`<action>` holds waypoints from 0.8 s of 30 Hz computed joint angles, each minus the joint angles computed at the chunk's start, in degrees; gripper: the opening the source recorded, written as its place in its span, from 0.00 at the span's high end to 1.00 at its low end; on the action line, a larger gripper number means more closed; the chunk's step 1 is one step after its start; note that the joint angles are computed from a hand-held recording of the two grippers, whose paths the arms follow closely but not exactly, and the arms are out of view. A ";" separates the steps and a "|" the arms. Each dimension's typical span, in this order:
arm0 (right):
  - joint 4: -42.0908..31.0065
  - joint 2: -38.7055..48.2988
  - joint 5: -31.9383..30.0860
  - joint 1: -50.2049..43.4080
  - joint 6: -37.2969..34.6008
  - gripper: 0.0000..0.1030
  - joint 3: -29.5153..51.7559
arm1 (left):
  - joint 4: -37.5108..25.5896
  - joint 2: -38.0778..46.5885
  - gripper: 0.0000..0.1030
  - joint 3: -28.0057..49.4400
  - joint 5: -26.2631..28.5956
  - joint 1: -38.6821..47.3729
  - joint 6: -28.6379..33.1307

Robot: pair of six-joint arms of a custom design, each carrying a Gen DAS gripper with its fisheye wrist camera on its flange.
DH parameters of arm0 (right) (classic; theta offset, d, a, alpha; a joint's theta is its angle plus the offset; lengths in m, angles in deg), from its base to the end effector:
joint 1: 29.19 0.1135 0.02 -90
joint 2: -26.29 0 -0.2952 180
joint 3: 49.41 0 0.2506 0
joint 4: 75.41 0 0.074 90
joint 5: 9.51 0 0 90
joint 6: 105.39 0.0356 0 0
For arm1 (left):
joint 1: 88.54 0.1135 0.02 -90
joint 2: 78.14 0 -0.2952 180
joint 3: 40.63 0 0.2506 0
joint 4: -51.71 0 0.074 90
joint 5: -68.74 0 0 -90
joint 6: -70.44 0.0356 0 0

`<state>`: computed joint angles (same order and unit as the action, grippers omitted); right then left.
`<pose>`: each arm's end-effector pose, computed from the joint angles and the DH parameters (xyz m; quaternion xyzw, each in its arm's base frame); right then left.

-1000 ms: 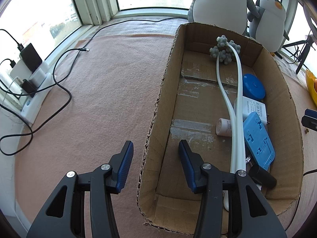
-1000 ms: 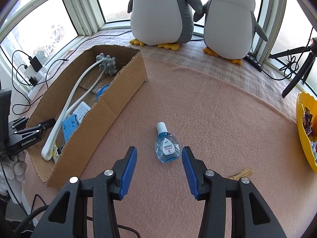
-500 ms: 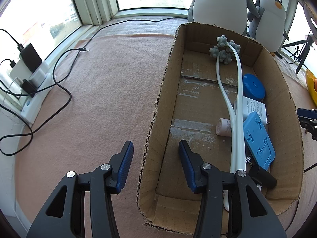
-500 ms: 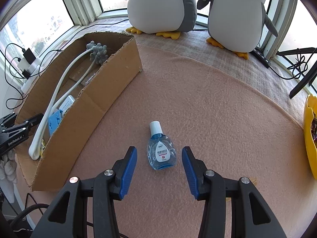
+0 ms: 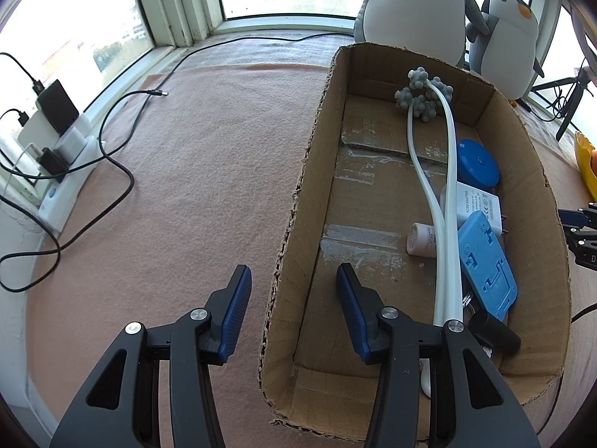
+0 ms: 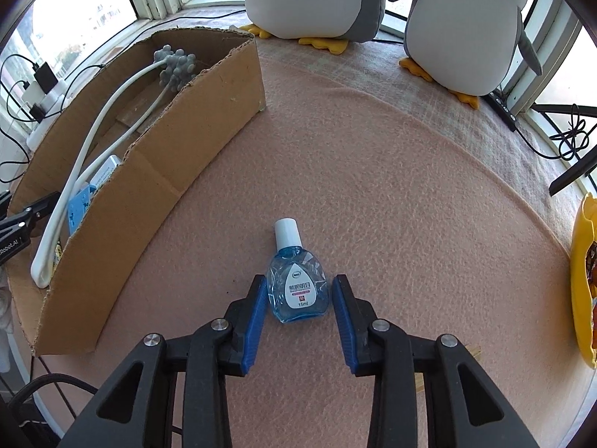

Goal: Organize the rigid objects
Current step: 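Move the right gripper to the blue-capped eye-drop bottle and grasp it, then carry the eye-drop bottle with the right gripper into the box and release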

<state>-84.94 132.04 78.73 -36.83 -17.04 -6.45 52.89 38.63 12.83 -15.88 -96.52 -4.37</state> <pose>0.2459 -0.0319 0.0703 0.0493 0.9868 0.0027 0.1544 0.3132 -0.0473 0.0564 0.2058 0.9475 -0.0303 0.2429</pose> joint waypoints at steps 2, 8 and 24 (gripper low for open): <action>-0.26 -0.02 0.13 0.18 0.05 0.72 0.22 | -0.02 0.00 0.55 0.04 -0.02 -0.02 -0.03; -0.21 -0.83 0.48 0.44 0.59 0.72 -0.10 | 0.00 0.01 0.55 0.01 0.05 0.06 0.02; -6.34 -15.99 1.68 5.93 6.87 0.72 -2.79 | 0.02 0.05 0.55 0.08 -0.03 0.00 0.01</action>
<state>-91.27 116.05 80.40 -30.90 -10.17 -9.24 52.90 38.68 12.91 -15.91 -96.52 -4.36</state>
